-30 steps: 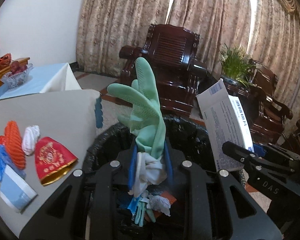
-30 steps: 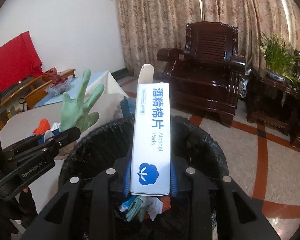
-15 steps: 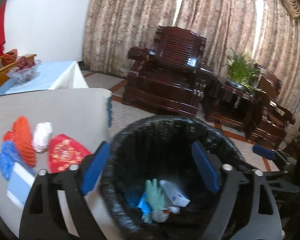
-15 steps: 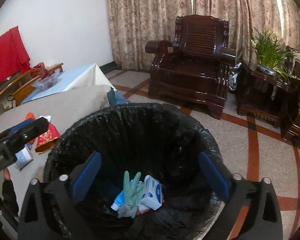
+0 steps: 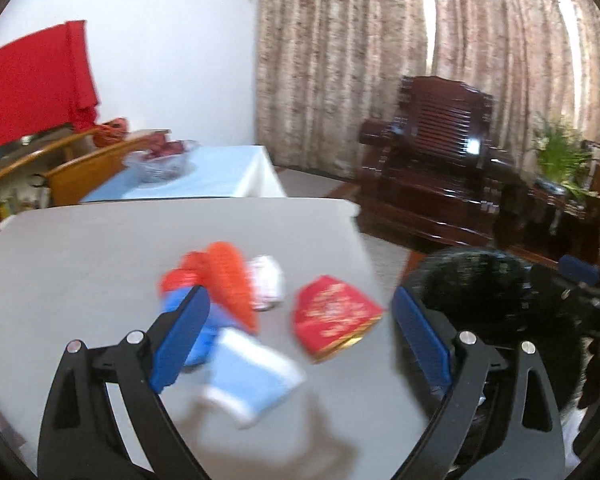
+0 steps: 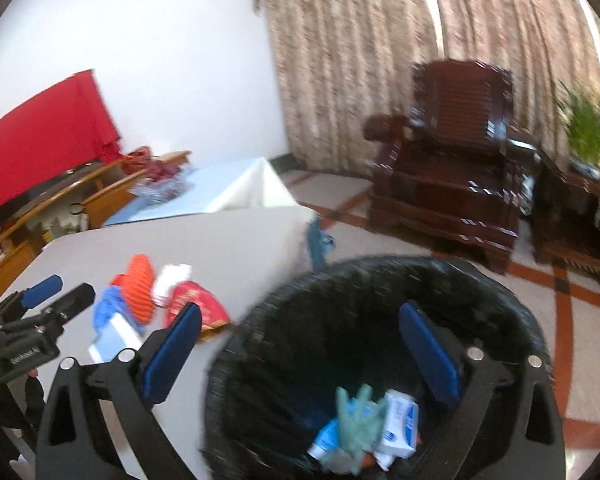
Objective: Collect trash
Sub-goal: 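Move both tools back to the trash on the table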
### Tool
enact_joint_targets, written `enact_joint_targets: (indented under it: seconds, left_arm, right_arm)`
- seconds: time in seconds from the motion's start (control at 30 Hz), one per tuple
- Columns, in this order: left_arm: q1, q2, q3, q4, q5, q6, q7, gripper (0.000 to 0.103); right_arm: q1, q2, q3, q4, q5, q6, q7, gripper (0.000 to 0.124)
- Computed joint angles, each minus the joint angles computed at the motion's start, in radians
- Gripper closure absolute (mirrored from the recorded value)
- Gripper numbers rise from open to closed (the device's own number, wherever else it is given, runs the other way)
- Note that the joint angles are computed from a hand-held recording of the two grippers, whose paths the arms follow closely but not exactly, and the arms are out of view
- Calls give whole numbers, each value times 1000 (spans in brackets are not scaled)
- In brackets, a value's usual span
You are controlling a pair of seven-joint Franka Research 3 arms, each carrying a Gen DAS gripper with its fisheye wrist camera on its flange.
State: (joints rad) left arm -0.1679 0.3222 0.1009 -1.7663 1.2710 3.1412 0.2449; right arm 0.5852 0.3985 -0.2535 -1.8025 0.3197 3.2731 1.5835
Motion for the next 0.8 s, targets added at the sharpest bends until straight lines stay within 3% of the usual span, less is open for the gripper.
enact_joint_targets:
  seconds: [0.13,0.23,0.37,0.47,0.63,0.73,0.8]
  left_arm:
    - [24,-30,14,-39,17,-20,-30,13]
    - [65,-37,-9,-66,-24,-28,4,13]
    - [87,-27,-15,-85,-74,-25,47,13]
    - [119,-11,-41,-97,-188,-21,145,13]
    - [117,19,-39,-110,-317,-16,251,13]
    - [141,38,-74,-109,-421,-22,350,17]
    - [195,56,-145,-102,-516,-36,458,20]
  right_arm:
    - [-111,41,167,70,-21,13,-48,27]
    - [-127,70,209,107,-25,19,-73,27]
    - [-111,100,212,149,-20,-3,-88,27]
    - [-87,118,193,171,-23,-18,-87,27]
    - [-61,147,161,206,-36,-49,-71,27]
    - [-56,157,153,215,-49,-63,-61,27]
    - [-55,160,151,216,-59,-66,-56,27]
